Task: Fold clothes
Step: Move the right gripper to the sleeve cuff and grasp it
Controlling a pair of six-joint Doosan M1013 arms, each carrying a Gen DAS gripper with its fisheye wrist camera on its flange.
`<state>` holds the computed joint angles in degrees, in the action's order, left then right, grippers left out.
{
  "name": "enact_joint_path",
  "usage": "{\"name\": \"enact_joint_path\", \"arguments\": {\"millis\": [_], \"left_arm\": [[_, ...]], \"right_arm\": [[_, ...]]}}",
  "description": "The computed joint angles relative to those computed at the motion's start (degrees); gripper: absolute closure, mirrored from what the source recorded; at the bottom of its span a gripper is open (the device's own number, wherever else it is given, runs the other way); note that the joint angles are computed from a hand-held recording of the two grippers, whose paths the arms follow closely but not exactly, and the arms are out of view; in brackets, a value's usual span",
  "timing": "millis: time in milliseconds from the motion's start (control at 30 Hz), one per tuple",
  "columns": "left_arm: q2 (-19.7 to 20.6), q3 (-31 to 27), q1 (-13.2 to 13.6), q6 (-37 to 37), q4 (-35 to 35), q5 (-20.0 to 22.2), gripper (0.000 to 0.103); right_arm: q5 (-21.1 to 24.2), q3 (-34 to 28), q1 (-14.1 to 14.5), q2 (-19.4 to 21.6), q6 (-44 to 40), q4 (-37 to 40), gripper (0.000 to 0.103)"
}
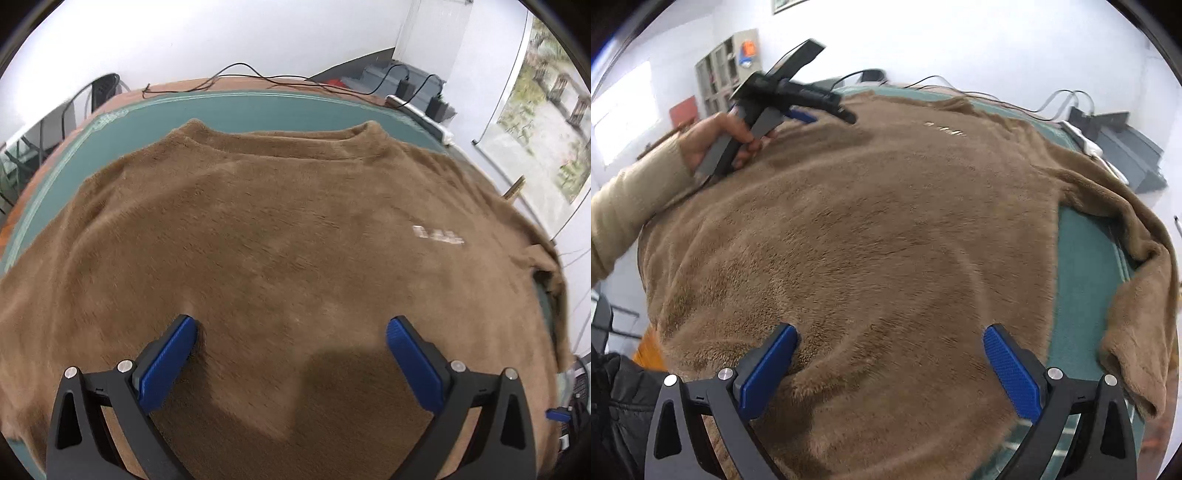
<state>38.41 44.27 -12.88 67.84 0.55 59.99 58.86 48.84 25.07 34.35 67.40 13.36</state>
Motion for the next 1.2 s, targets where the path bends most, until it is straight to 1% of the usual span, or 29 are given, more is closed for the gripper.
{"name": "enact_joint_path", "arguments": {"millis": [33,100,167,267,367,400,433,467,500,533,667,833,900,1133,1200], "left_arm": [[-0.46,0.66,-0.15,0.16,-0.96,-0.4,0.0],[-1.34,1.91,-0.5,1.14,-3.27,-1.31,0.0],[-1.92,2.74,-0.89,2.74,-5.85,-1.85,0.0],[-2.2,3.43,-1.51,4.11,-8.01,-2.26,0.0],[-1.77,2.97,-2.11,4.61,-7.26,-2.03,0.0],[-1.61,2.78,-2.34,4.39,-6.41,-2.01,0.0],[-1.69,3.0,-2.39,4.19,-6.14,-2.33,0.0],[-1.83,3.36,-2.41,3.99,-5.98,-2.75,0.0],[-1.97,3.74,-2.38,3.94,-6.05,-3.38,0.0],[-2.17,4.21,-2.27,4.09,-6.33,-3.97,0.0],[-2.73,5.48,-2.29,5.13,-6.32,-5.56,0.0],[-2.72,5.52,-2.85,5.17,-3.77,-5.25,0.0],[-2.78,5.62,-2.9,5.29,-3.44,-5.25,0.0],[-3.64,7.4,-2.24,6.07,-6.5,-7.84,0.0],[-3.89,7.95,-2.02,6.36,-7.61,-8.68,0.0]], "right_arm": [[-2.87,1.72,-0.04,-1.01,0.81,-0.93,0.001],[-9.85,6.07,-0.37,-3.8,6.68,-7.13,0.001],[-14.05,8.81,-1.08,-5.7,12.93,-12.85,0.001],[-16.23,11.04,-2.45,-7.3,23.14,-21.96,0.001],[-15.32,11.52,-3.61,-7.62,29.55,-28.77,0.003],[-14.8,11.5,-3.81,-7.55,30.17,-29.79,0.011],[-14.2,11.41,-3.99,-7.4,30.52,-30.61,0.028],[-13.6,11.3,-4.16,-7.24,30.86,-31.42,0.039],[-12.99,11.18,-4.33,-7.07,31.19,-32.22,0.058],[-12.38,11.07,-4.51,-6.9,31.51,-33.01,0.063],[-12.64,11.56,-5.36,-6.64,29.8,-31.38,0.063],[-12.58,11.42,-5.12,-6.27,30.38,-34.55,0.063],[-12.58,10.87,-5.1,-5.93,29.79,-34.38,0.063],[-12.41,7.91,-5.39,-3.99,26.37,-30.88,0.063],[-12.22,7.2,-5.66,-3.58,25.53,-28.8,0.065]]}}
